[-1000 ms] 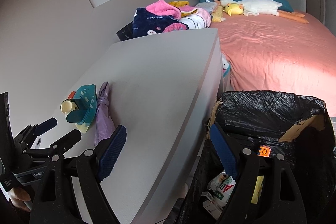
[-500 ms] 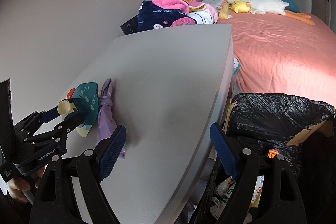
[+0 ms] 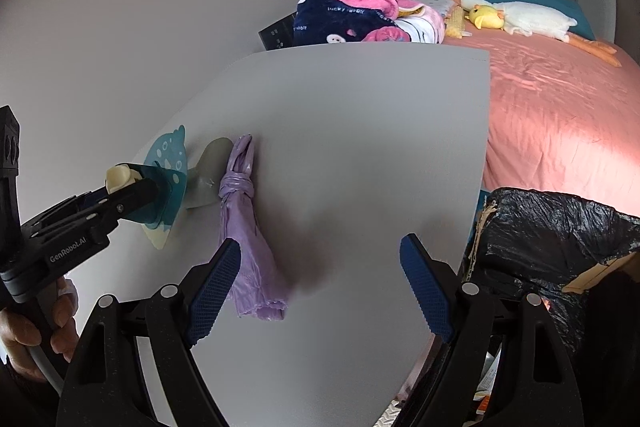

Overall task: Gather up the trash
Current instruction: 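Grasp the purple tied bag with the right tool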

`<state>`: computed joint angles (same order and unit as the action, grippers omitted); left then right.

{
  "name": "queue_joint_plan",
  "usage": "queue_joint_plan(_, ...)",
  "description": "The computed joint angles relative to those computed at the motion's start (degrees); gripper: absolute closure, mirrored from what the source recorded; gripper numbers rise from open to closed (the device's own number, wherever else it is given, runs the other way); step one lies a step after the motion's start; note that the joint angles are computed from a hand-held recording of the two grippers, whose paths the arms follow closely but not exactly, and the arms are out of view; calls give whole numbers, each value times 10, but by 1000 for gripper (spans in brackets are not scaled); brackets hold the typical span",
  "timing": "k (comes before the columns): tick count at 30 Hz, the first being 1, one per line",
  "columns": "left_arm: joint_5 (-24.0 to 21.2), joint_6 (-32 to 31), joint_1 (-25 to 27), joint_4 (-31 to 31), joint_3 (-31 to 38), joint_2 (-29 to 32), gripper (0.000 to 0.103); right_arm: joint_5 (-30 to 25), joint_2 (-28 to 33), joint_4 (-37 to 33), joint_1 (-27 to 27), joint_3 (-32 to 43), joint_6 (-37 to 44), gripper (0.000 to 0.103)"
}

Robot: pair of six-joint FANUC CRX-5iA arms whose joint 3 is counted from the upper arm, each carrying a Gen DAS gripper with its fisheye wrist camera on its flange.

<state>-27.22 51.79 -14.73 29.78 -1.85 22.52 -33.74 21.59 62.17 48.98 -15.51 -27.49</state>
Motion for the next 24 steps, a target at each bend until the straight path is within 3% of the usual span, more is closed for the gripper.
queue_joint_plan(11,17,19,21,13,-12,-15,57,0,47,-54,2,80,105,21)
queue_joint_plan(16,18,30,31,15,-15,-17,57,-28,83,-107,4,143,183,22)
queue_joint_plan(18,17,34,34,14,-14,-17,57,-32,94,-125,4,161,205,31)
queue_joint_plan(22,12,47,36,4,-10,-15,56,-53,117,-161,4,200,249,39)
queue_joint_plan(24,10,49,37,2,-9,-14,56,-67,128,-182,5,221,281,49)
